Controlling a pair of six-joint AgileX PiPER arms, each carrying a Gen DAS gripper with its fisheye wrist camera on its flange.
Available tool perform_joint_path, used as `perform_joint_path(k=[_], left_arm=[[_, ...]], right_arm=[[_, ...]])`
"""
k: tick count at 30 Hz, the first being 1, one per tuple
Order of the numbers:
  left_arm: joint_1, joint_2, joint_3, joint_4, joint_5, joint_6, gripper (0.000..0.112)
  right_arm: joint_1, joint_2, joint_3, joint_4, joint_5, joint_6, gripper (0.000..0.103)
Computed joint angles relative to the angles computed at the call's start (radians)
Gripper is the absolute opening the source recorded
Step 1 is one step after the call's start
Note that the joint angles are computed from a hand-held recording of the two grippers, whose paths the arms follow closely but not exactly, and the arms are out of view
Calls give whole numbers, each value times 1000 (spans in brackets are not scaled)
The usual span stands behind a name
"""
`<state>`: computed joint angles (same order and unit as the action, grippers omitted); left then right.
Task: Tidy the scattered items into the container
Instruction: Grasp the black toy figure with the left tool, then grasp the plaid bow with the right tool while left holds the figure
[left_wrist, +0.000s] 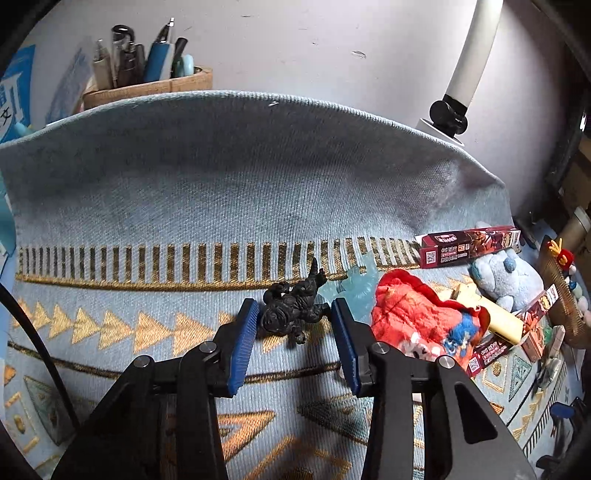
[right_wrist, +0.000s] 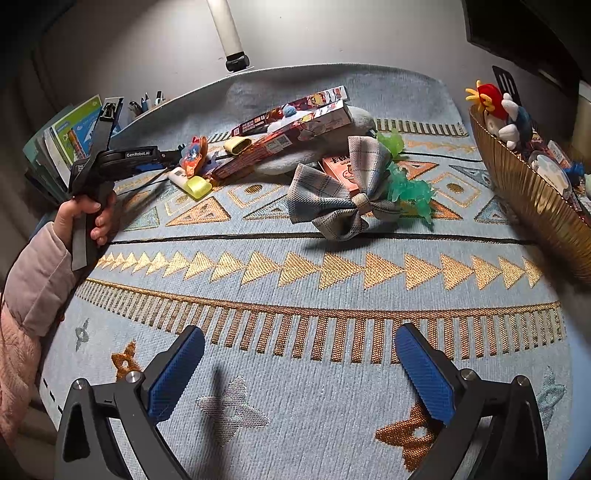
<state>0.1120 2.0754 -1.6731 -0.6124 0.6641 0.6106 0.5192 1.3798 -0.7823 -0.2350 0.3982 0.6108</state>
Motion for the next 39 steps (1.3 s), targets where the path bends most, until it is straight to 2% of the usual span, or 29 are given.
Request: perform_joint_path(k=[3,8,10,12,13,15,17,19,20,21,23,25,26,29,33,34,35,37,39], left_arm=[[63,-118,165,-133,11,112,38],[180,-414,568,-296,14,306,38],[226,-493,678,-333,48,316,38],[228,-572,780,-344,34,304,38],[218,-604,818,-350,17,303,38],[253,-654,864,-353,37,324,38],[210,-652,882,-377,1,329,38],[163,-663,883,-335,-30,270,38],[145,-666,890,-329,-43,256,38],[139,-667,895,-332,-43,259,38],[110,-679,914,-337,-65,264,38],[96,-685,924,-346,-70,279,38],[89,-687,929,-345,-74,276,38],[77,-692,939,-344,-91,283,38],[77,-689,940,-354,-86,297,38],[75,-689,941,-356,-87,298,38],[76,-690,943,-362,-88,303,38],[75,-693,944,-361,-90,300,38],[71,-696,945,-357,-93,294,38]], right_arm=[[0,-1,3,2,-5,1,103],[3,-1,4,-22,-5,35,103],[9,-8,8,-82,5,114,103],[10,-18,12,-174,28,249,103],[-4,-28,11,-177,28,269,103],[-60,-32,-8,-72,-1,188,103],[-84,2,-85,-51,50,166,103],[-66,75,-195,-162,166,251,103],[-65,111,-237,-182,196,258,97],[-75,138,-263,-172,196,243,77],[-115,194,-318,-33,198,119,64],[-150,227,-341,119,167,26,64],[-155,240,-349,138,162,36,64],[-147,269,-372,75,157,153,65],[-132,303,-415,17,183,200,64],[-120,311,-426,-15,195,221,61],[-103,320,-438,-62,217,244,38],[-75,330,-452,-115,246,258,29],[-78,314,-431,-78,219,223,26]])
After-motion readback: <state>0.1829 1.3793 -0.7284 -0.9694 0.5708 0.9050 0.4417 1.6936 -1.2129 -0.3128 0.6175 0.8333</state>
